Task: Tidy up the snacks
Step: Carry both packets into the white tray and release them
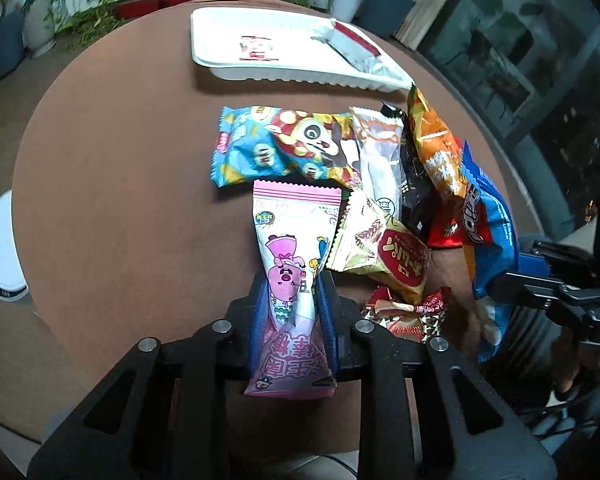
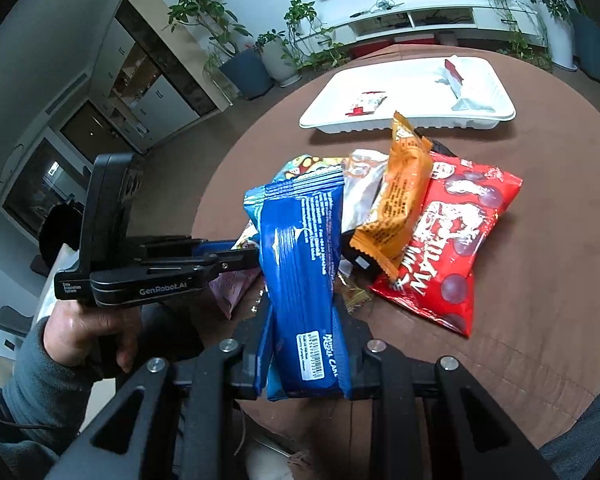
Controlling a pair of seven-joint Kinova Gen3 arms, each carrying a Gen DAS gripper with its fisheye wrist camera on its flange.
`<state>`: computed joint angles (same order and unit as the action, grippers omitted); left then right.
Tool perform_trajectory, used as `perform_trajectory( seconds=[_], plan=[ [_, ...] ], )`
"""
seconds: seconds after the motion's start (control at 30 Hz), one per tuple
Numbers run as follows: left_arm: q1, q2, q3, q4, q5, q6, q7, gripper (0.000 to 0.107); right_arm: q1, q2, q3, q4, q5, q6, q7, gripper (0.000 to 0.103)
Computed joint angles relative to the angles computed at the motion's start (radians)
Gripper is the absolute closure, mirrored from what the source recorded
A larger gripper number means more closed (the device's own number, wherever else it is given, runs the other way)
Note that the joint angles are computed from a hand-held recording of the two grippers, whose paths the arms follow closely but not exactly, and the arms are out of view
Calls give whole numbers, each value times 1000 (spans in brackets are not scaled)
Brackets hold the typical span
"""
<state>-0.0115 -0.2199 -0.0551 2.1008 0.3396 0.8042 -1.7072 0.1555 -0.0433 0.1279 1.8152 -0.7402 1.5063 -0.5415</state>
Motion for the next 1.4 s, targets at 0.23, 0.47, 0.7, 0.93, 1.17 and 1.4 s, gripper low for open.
perform_trajectory(
  seconds=[0.23,0.47,0.7,0.93,1.17,1.4],
  plan=[
    [1,-29,-17,29,21,-36,-13,90,6,2,3,6,-14,-8,-12,75],
    [12,-50,-69,54,82,-34,-76,92,23,12,17,-1,-47,25,-5,75],
    [-14,-96,-162,48,182,25,-181,92,64,60,27,-42,-111,101,-11,75],
    [-55,-65,-211,-73,265,84,-280,92,147,146,31,-191,-183,120,-80,75],
    [-117,89,-169,-307,309,119,-339,92,181,257,-33,-427,-219,11,-241,75],
    [-196,306,-70,-584,267,192,-278,92,71,374,-163,-646,-117,-78,-407,75]
  ],
)
